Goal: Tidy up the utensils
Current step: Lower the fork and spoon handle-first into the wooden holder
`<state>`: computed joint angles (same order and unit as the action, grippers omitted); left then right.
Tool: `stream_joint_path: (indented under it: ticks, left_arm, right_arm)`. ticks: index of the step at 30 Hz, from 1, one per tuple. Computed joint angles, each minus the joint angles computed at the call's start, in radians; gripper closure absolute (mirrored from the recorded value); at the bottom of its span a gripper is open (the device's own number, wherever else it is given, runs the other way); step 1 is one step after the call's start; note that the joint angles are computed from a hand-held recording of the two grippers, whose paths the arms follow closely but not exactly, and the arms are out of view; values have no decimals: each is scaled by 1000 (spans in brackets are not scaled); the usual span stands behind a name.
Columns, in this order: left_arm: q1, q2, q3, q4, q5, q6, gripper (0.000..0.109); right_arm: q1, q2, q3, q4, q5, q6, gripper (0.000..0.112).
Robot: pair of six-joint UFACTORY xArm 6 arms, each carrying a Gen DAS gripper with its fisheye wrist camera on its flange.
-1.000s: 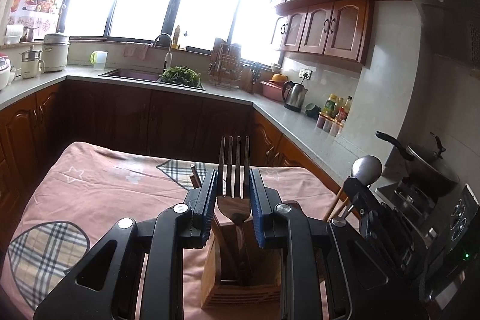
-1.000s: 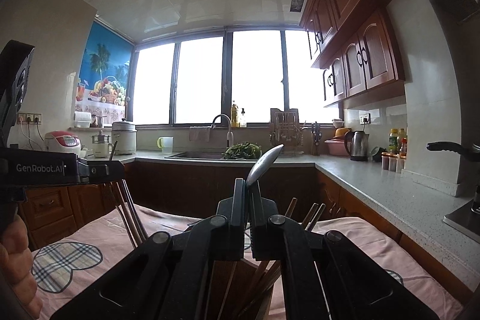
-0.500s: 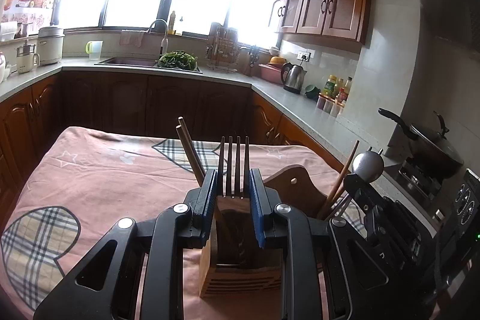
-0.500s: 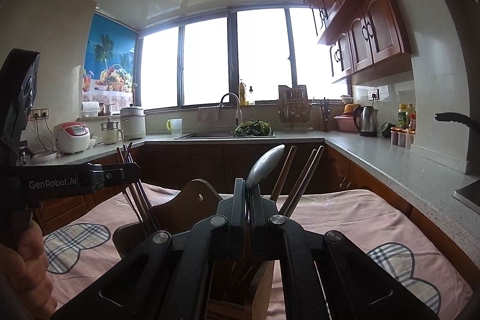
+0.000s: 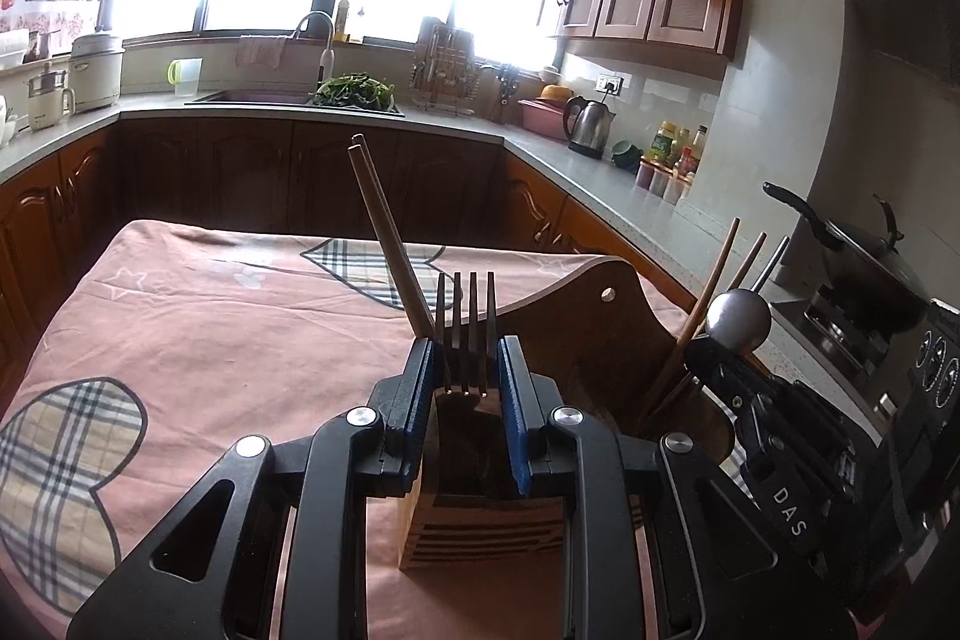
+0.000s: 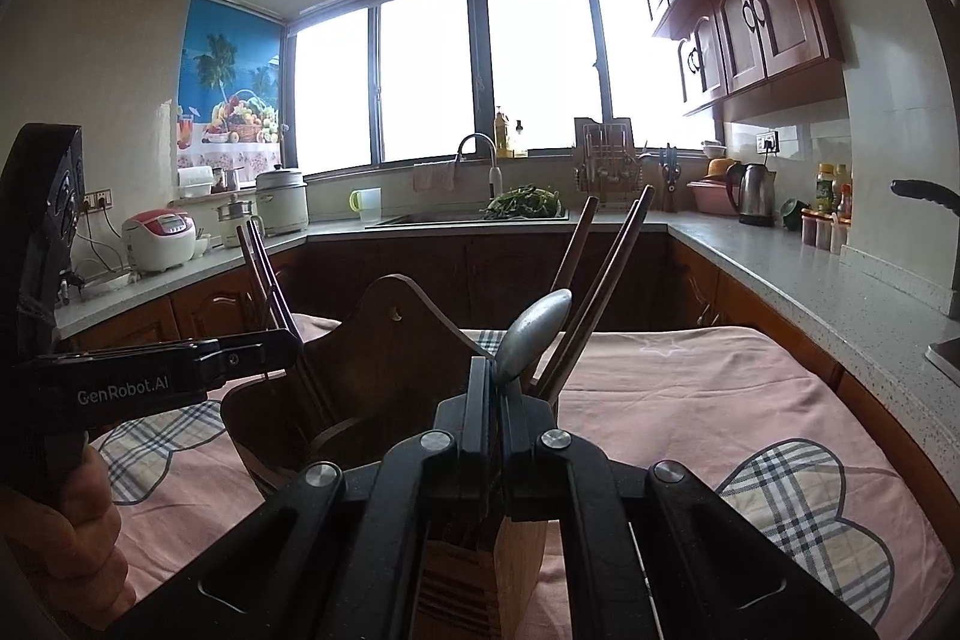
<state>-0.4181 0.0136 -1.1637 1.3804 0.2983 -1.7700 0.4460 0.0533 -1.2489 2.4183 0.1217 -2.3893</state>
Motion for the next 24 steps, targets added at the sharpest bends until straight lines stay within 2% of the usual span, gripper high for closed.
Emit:
stream_joint_path:
  ticks: [5, 15, 24]
  left_arm:
    - [2, -2, 4, -18, -3, 11, 88]
    - [9, -9, 12, -67, -14, 51, 88]
    - [10, -26, 27, -61, -15, 38, 88]
  right_arm:
    - [3, -3, 11, -121, 3, 146, 110]
    - [3, -8, 29, -294, 19, 348, 105]
    - [-6, -23, 40, -355, 28, 436, 103]
